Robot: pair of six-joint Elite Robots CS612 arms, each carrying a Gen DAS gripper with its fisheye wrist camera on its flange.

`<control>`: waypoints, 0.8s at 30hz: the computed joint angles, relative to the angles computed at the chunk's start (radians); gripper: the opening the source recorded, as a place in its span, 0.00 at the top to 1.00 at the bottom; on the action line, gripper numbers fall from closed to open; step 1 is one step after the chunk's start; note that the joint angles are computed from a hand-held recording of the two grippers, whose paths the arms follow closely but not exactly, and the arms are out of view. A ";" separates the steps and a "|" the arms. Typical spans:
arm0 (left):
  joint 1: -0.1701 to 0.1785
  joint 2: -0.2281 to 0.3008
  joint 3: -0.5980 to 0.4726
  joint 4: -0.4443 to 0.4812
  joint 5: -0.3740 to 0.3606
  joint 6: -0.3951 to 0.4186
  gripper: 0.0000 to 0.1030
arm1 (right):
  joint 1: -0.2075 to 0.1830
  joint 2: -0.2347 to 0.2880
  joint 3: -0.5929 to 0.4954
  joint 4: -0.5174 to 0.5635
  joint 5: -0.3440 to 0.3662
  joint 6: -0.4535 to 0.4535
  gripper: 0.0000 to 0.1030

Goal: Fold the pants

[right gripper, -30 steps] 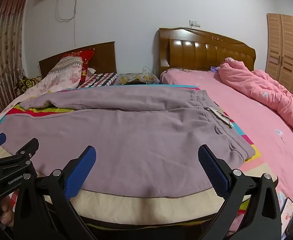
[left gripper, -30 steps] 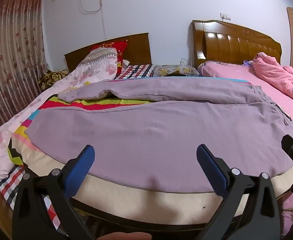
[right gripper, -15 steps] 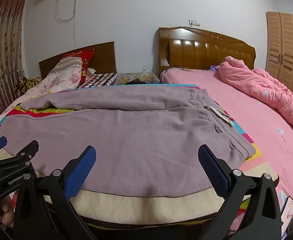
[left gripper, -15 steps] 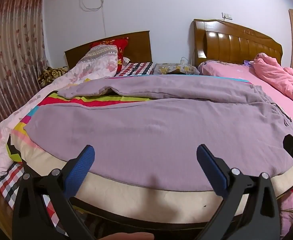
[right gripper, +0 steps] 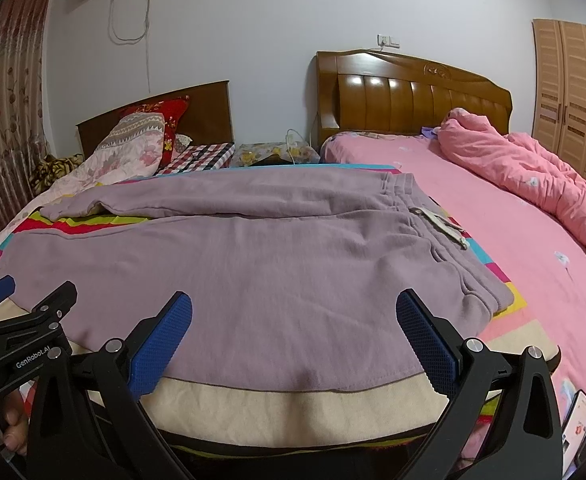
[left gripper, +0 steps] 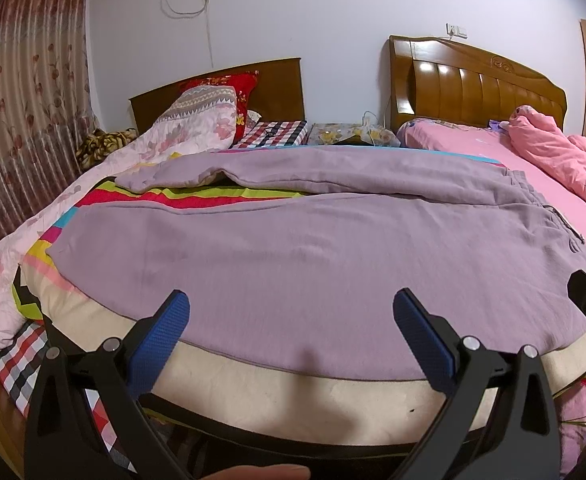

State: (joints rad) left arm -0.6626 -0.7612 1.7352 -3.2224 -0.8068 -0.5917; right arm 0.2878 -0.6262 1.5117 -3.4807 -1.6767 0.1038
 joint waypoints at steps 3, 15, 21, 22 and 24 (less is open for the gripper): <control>0.000 -0.001 0.000 0.003 0.000 -0.001 0.01 | 0.000 0.000 0.000 0.002 0.001 0.002 0.04; 0.004 -0.006 0.006 0.010 -0.012 -0.012 0.01 | -0.001 0.000 0.000 0.007 0.006 0.007 0.04; 0.006 -0.006 0.006 0.011 -0.015 -0.012 0.01 | -0.002 0.001 0.001 0.009 0.010 0.009 0.04; 0.006 -0.006 0.006 0.011 -0.015 -0.012 0.01 | -0.002 0.001 0.001 0.009 0.010 0.009 0.04; 0.006 -0.006 0.006 0.012 -0.015 -0.013 0.01 | -0.002 0.001 0.001 0.011 0.011 0.010 0.04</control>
State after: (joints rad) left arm -0.6569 -0.7675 1.7409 -3.2100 -0.8218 -0.6050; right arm 0.2862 -0.6251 1.5130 -3.4700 -1.6659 0.1136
